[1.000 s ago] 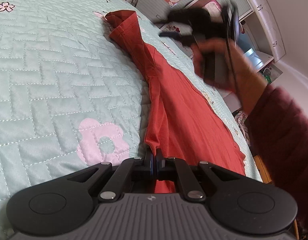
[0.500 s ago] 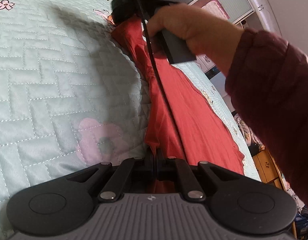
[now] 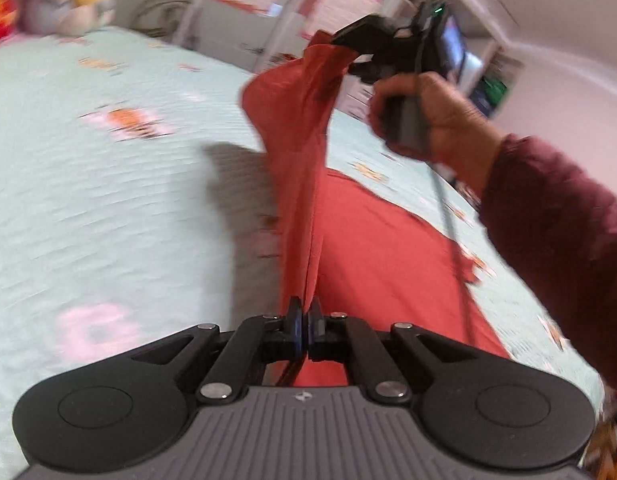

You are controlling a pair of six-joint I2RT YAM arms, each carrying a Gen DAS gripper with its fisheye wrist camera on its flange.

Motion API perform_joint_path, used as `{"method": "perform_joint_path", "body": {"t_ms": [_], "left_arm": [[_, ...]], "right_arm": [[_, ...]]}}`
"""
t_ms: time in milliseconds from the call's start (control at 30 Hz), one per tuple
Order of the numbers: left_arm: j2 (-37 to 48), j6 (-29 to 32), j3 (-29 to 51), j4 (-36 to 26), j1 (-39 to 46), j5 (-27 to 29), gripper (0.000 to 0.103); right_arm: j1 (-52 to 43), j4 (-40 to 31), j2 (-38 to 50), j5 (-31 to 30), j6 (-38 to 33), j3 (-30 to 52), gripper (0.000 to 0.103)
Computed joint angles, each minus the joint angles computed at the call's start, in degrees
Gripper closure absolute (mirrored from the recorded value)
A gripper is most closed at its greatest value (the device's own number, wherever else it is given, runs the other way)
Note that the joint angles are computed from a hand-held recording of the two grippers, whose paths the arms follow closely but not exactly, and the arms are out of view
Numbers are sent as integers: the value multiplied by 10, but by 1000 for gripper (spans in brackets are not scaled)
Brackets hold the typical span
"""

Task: Fold clothes

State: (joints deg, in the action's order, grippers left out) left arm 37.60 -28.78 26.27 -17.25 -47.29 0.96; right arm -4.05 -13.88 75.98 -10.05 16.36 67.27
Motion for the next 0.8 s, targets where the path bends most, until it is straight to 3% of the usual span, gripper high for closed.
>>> {"method": "perform_joint_path", "body": {"t_ms": [200, 300, 467, 567, 633, 767, 800], "left_arm": [[180, 0, 83, 24, -182, -135, 101], [267, 4, 114, 17, -215, -158, 101], [295, -37, 100, 47, -192, -100, 97], [283, -66, 74, 80, -173, -62, 84], [263, -78, 56, 101, -132, -5, 78], [216, -90, 13, 164, -60, 67, 70], [205, -93, 3, 181, -43, 81, 69]], "right_arm": [[-212, 68, -51, -137, -9, -118, 102], [-296, 114, -38, -170, -7, -175, 102], [-378, 192, 34, -213, 33, -241, 97], [-414, 229, 56, -246, 56, -260, 93], [-434, 243, 57, -257, 71, -263, 88], [-422, 268, -22, -145, 15, -292, 86], [-413, 284, -38, -153, -3, -298, 86]]}}
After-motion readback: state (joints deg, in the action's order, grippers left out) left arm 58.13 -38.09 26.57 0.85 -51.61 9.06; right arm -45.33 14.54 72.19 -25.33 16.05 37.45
